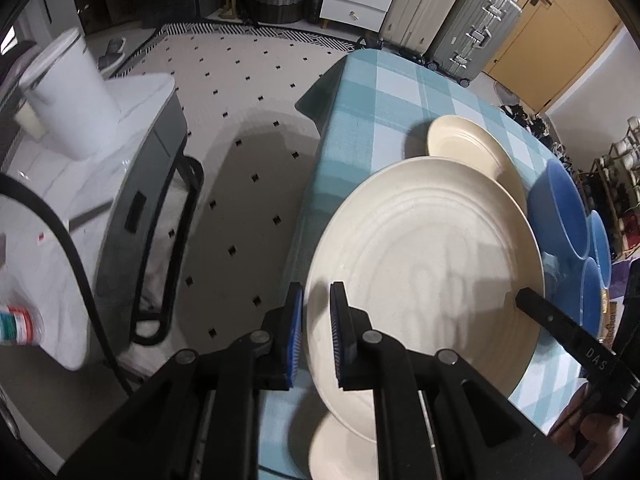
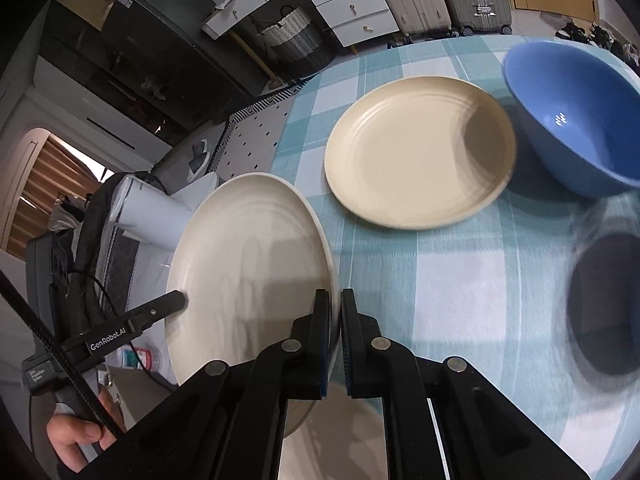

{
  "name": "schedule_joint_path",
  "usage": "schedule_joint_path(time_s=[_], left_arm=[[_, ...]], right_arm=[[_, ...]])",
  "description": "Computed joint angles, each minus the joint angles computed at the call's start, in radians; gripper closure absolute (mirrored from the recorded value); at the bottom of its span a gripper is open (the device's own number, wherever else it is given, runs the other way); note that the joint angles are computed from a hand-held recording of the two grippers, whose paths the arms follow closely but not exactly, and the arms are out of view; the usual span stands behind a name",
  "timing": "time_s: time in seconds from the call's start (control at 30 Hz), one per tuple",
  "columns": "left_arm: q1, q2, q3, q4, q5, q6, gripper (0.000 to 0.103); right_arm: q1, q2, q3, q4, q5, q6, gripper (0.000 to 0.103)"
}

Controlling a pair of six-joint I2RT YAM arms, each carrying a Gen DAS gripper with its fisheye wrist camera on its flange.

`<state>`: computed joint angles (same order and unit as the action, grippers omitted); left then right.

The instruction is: Organize plates and bowls

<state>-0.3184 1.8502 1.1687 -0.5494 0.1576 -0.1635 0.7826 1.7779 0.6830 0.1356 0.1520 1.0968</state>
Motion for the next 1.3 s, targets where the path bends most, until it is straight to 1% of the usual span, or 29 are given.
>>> schedule_joint_path(time_s=[0.03, 0.1, 0.3, 0.43, 0.53, 0.77, 0.87, 1.0, 1.13, 1.3], left_arm=[[0.001, -0.025, -0.026, 0.0, 0.014, -0.008, 0.093], [-0.012, -0.072, -0.072, 0.0, 0.011, -0.016, 0.093], [-0.085, -0.24, -0.225, 0.003, -0.073, -0.048, 0.093], [-0.105, -0.317, -0.312, 0.014, -0.078, -0.072, 0.093], [-0.105, -0.354, -0.375, 0.037, -0.067, -0.09, 0.093], [-0.143, -0.376, -0.489, 0.111, -0.072, -0.134, 0.093], [-0.174, -0.379, -0.519, 0.14, -0.111, -0.151, 0.093], [-0.212, -0.383, -0.549, 0.166, -0.163, -0.154, 0.093], [-0.203, -0.367, -0.565, 0.189, -0.149, -0.149, 0.093], [-0.204, -0.345, -0.575, 0.219, -0.149, -0.155, 0.093]], right_arm=[[0.02, -0.021, -0.019, -0.006, 0.009, 0.021, 0.097], [0.066, -0.068, -0.055, -0.022, 0.037, 0.059, 0.098], [0.216, -0.166, -0.101, -0.115, 0.145, 0.152, 0.098], [0.306, -0.191, -0.141, -0.12, 0.187, 0.23, 0.098], [0.362, -0.177, -0.169, -0.094, 0.202, 0.284, 0.097], [0.435, -0.116, -0.204, -0.03, 0.219, 0.357, 0.098], [0.455, -0.094, -0.212, -0.014, 0.223, 0.375, 0.098], [0.466, -0.073, -0.198, -0.03, 0.228, 0.367, 0.098], [0.47, -0.05, -0.179, -0.059, 0.231, 0.353, 0.097], [0.464, -0.02, -0.172, -0.054, 0.224, 0.341, 0.097]])
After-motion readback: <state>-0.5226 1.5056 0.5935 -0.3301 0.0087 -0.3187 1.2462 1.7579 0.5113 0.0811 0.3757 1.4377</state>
